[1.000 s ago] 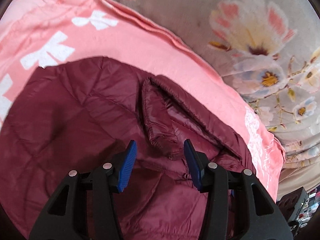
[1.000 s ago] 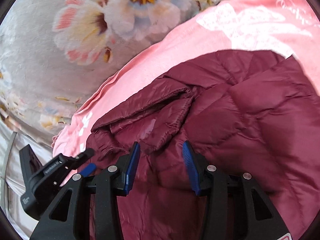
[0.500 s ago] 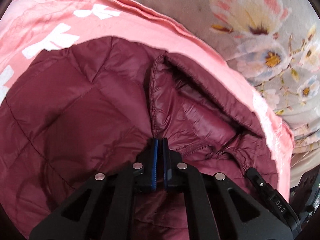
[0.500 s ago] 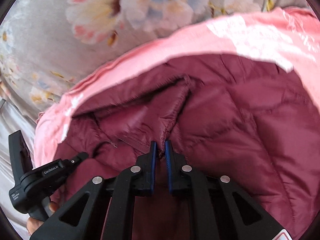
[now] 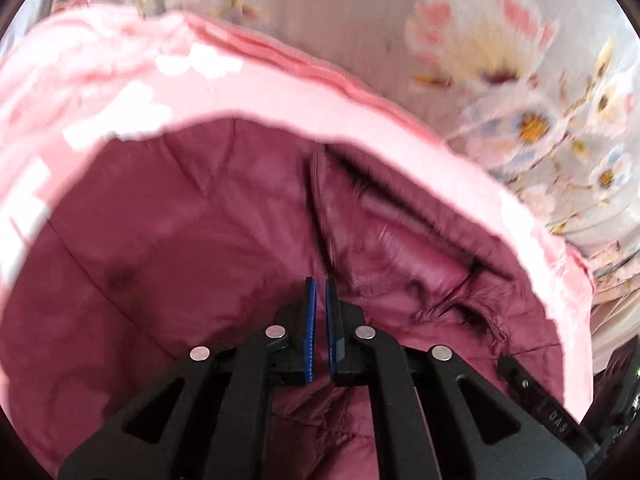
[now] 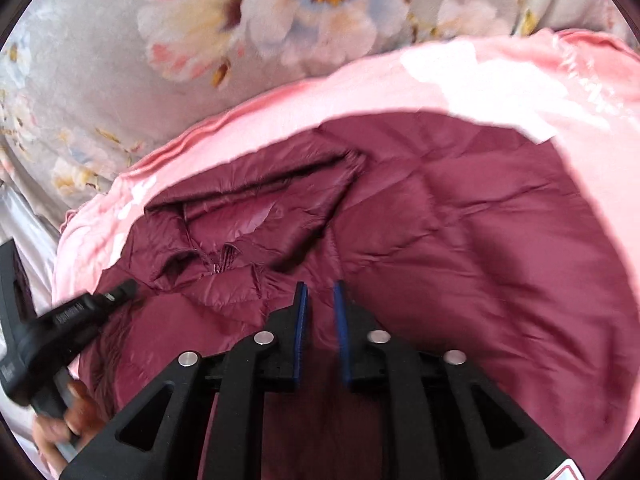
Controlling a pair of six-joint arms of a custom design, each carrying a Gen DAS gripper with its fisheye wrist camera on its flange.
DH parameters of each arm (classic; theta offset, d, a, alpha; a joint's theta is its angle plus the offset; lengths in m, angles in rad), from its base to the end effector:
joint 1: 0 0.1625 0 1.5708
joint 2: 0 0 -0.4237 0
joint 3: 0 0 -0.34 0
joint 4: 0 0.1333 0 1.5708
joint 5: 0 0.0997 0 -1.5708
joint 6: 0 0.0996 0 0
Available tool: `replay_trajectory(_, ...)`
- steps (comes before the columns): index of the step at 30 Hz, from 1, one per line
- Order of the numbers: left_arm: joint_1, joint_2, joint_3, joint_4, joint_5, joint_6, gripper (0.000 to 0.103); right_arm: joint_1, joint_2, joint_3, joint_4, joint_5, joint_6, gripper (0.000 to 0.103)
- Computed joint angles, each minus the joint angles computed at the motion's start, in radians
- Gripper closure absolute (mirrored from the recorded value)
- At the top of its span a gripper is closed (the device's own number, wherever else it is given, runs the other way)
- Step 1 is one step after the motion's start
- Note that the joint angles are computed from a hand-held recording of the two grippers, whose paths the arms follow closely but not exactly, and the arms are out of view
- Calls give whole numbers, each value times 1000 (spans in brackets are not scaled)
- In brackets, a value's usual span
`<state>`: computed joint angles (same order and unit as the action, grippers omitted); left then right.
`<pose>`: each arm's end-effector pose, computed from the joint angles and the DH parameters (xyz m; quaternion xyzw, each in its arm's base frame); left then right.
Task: Fold large clothes
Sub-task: 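Fold the jacket collar end toward the hem with both tools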
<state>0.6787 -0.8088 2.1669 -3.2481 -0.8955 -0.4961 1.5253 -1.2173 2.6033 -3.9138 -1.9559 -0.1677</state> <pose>-0.2535 -0.4557 0.0942 0.1316 0.9237 -0.3245 0.1555 0.0802 -0.3460 0.2541 -0.0347 -0.8750 0.4313 0.2170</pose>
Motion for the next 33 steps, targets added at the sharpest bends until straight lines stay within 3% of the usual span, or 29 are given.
replay_trajectory(7,-22,-33,-125,48,49,52,98,62,-74,-151,164,-6,15,84)
replay_trajectory(11,17,19,-236,127,31,46,98,53,-33,-262,263,27,55,84)
replay_trajectory(18,82,131,-368,211,66,58,98,35,55,-347,279,17,44,84)
replay_trajectory(24,120,150,-370,292,-14,54,99,13,68,-346,292,6,30,84)
replay_trajectory(31,115,147,-327,309,-8,43,99,23,89,-353,300,-56,20,85)
replay_trajectory(33,113,156,-324,294,3,45,100,32,107,-370,305,-102,10,90)
